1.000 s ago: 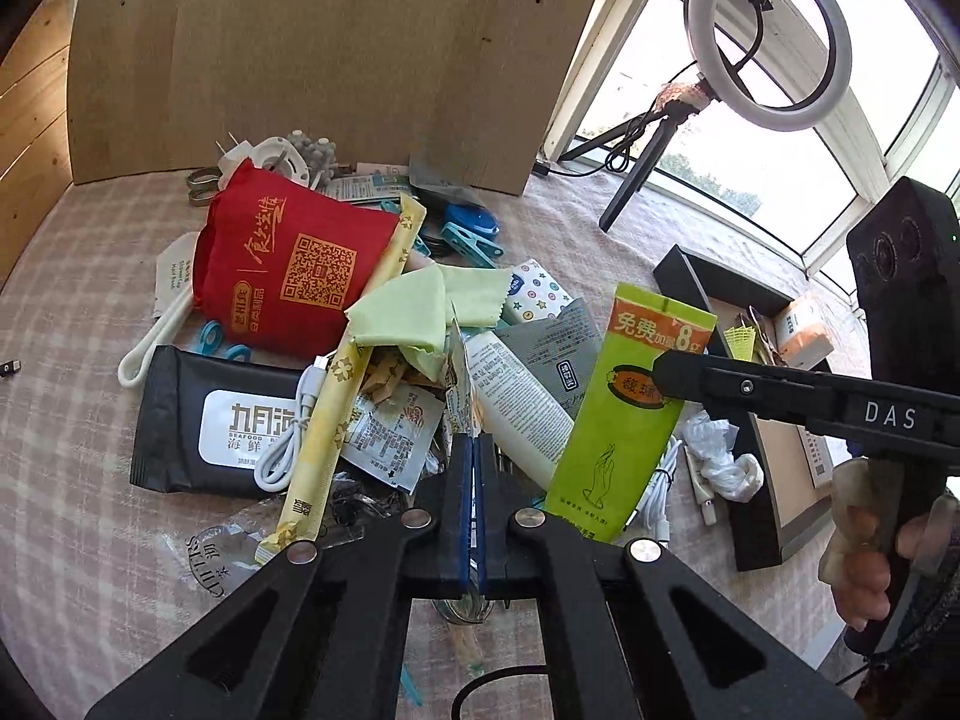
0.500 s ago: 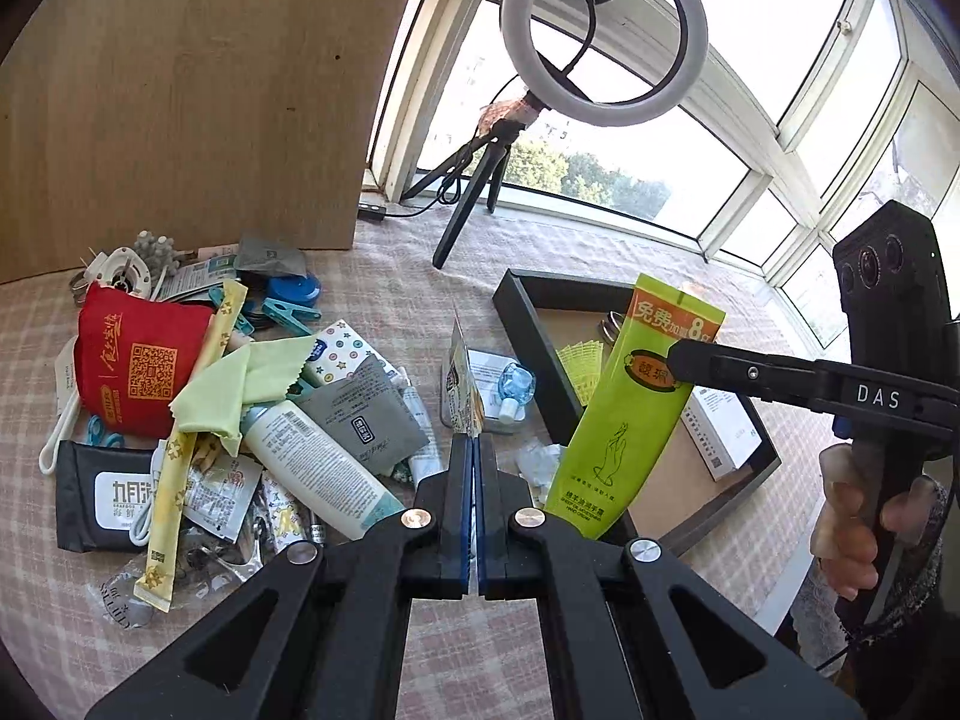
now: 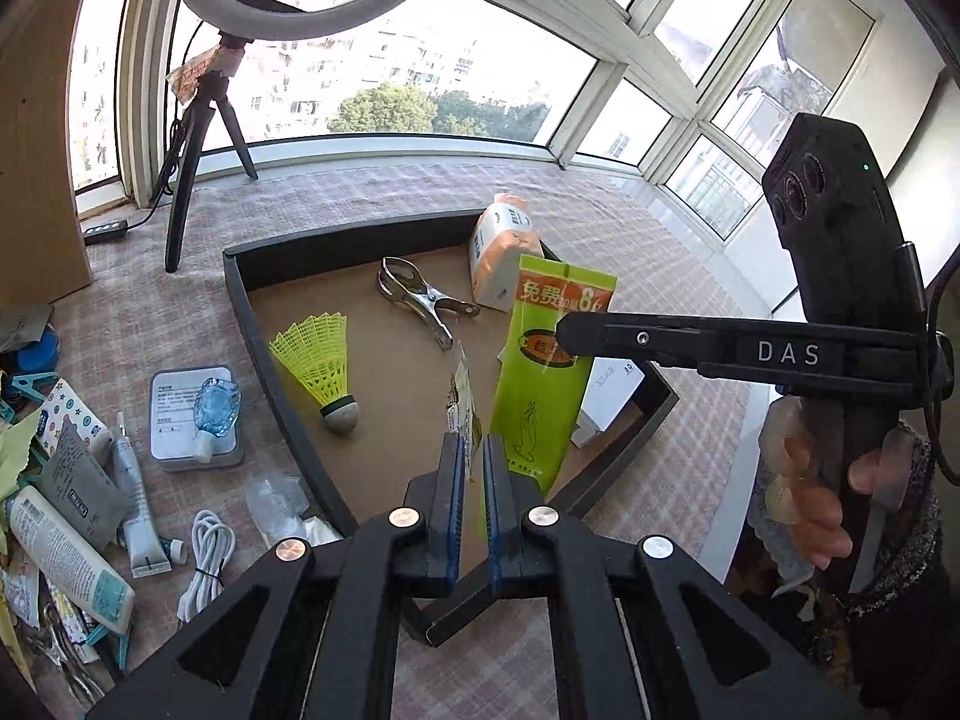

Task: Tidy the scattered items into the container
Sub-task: 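Carry the green tube and yellow strip into the tray and release both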

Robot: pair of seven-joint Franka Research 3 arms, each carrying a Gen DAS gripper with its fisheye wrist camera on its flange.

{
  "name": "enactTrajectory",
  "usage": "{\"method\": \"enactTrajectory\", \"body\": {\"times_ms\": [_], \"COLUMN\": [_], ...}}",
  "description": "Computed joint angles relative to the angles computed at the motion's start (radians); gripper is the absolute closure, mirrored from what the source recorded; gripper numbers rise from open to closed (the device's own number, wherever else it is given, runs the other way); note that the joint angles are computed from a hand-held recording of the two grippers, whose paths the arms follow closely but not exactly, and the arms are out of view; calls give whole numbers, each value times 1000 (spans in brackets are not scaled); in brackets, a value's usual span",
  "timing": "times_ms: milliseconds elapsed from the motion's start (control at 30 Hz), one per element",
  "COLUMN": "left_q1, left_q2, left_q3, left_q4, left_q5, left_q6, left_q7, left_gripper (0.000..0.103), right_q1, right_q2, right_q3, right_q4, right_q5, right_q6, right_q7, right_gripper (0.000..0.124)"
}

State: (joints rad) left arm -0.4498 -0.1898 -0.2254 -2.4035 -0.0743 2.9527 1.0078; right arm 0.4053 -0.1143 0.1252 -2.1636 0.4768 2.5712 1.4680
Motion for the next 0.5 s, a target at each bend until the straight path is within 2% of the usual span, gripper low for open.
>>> {"method": "enactTrajectory", "body": {"times_ms": [67, 133, 233, 500], "left_q1": [63, 88, 84, 100], "left_q2": [-5, -31, -82, -270], "left_q3": [-52, -68, -51, -1], "left_q4": [0, -19, -66, -263], "left_q5": [113, 183, 206, 201], "left_q6": [4, -6, -27, -88], "left_q7": [-97, -151, -174, -273], "left_gripper": [66, 66, 66, 66], "right_q1": [-17, -16, -6, 47], "right_q2": [8, 5, 9, 81], "right_q3": [17, 16, 14, 28], "right_q4": [-3, -15, -15, 48], "right_q5": [-114, -129, -128, 25], "right_q6": [29, 65, 83, 58], "right_q7": [118, 136, 123, -35], "right_gripper": [99, 93, 93, 93]}}
